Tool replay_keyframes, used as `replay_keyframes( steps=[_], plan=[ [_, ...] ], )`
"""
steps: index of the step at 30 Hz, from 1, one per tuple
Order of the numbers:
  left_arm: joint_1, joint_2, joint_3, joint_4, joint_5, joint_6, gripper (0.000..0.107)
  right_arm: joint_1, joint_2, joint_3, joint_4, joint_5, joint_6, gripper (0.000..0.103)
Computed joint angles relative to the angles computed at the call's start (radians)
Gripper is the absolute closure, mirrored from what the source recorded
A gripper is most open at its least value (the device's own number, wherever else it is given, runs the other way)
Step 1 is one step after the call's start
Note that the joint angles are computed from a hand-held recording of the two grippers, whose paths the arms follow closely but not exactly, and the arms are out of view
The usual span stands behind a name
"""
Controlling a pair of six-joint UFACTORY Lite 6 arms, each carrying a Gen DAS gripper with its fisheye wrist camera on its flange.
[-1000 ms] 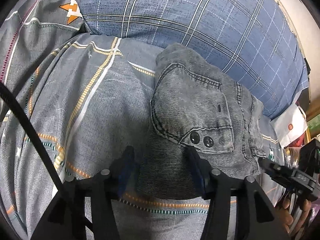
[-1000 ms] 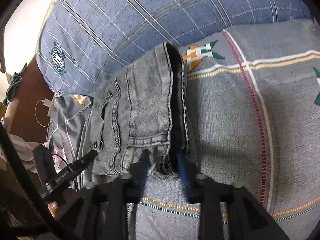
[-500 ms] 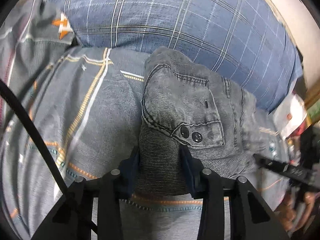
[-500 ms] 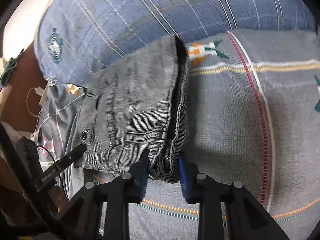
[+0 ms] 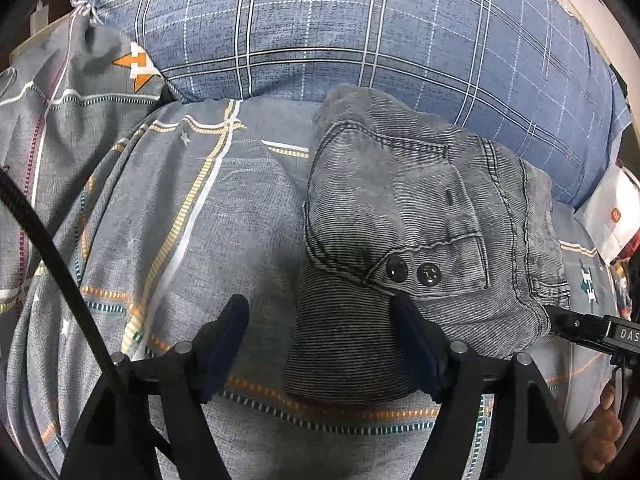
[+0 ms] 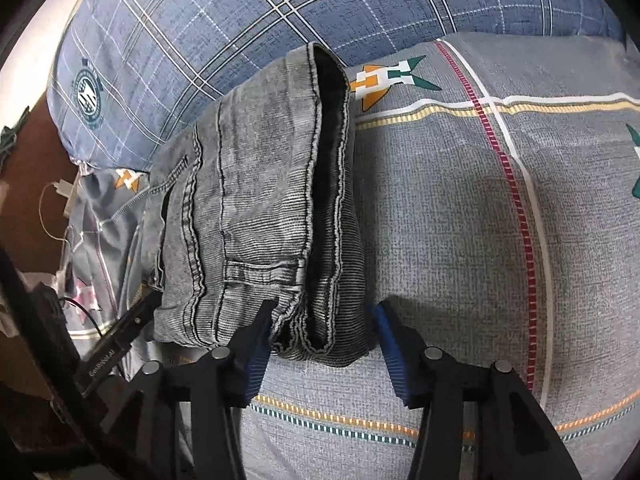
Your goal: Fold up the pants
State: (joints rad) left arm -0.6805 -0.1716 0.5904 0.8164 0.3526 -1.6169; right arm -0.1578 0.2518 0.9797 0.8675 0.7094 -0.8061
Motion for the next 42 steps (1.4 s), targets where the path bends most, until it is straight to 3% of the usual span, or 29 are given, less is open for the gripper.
replay_keyframes(
  steps=[3, 6, 7, 10, 11, 12, 13, 16, 18, 20, 23, 27, 31, 38, 42],
  plan=[
    [0.016, -0.003, -0.009, -0.005, -0.024, 0.008, 0.032, 0.005, -0.017, -0.018, -0.004, -0.013, -0.004, 0.049],
    [-0.008, -0.047, -0.016, -0.001, 0.022, 0.005, 0.032, -0.001, -0.044, -0.030, -0.022, -0.010, 0.021, 0.049],
    [-0.044, -0.085, -0.022, 0.030, 0.078, -0.037, 0.032, -0.010, -0.080, -0.050, -0.037, -0.010, 0.034, 0.049],
    [-0.292, -0.203, -0.057, 0.209, 0.385, -0.297, 0.032, -0.032, -0.245, -0.134, -0.048, -0.030, 0.039, 0.048],
    [-0.378, -0.200, -0.055, 0.232, 0.489, -0.361, 0.032, -0.039, -0.323, -0.186, -0.030, -0.045, 0.019, 0.043],
    [-0.476, -0.187, -0.054, 0.251, 0.594, -0.427, 0.031, -0.044, -0.417, -0.250, -0.004, -0.061, -0.010, 0.030],
    [-0.559, -0.145, -0.039, 0.255, 0.693, -0.485, 0.030, -0.043, -0.490, -0.302, 0.020, -0.072, -0.038, 0.024],
    [-0.689, 0.011, 0.044, 0.245, 0.872, -0.526, 0.030, 0.022, -0.684, -0.417, 0.024, -0.111, -0.046, 0.023],
    [-0.707, 0.068, 0.077, 0.267, 0.910, -0.508, 0.026, 0.085, -0.763, -0.456, 0.022, -0.152, -0.030, 0.021],
    [-0.711, 0.105, 0.100, 0.291, 0.917, -0.473, 0.020, 0.157, -0.804, -0.477, 0.019, -0.220, -0.014, 0.015],
    [-0.691, 0.140, 0.113, 0.293, 0.906, -0.456, 0.020, 0.204, -0.804, -0.493, -0.008, -0.308, 0.026, 0.014],
    [-0.649, 0.091, 0.085, 0.292, 0.847, -0.473, 0.020, 0.144, -0.714, -0.471, 0.101, -0.256, -0.089, 0.014],
    [-0.650, 0.106, 0.101, 0.270, 0.856, -0.477, 0.020, 0.135, -0.672, -0.452, 0.132, -0.235, -0.114, 0.014],
    [-0.610, 0.057, 0.076, 0.246, 0.750, -0.478, 0.019, 0.246, -0.740, -0.487, -0.060, -0.337, 0.059, 0.014],
    [-0.597, 0.057, 0.070, 0.243, 0.740, -0.477, 0.019, 0.287, -0.746, -0.492, -0.124, -0.362, 0.123, 0.014]
  ],
)
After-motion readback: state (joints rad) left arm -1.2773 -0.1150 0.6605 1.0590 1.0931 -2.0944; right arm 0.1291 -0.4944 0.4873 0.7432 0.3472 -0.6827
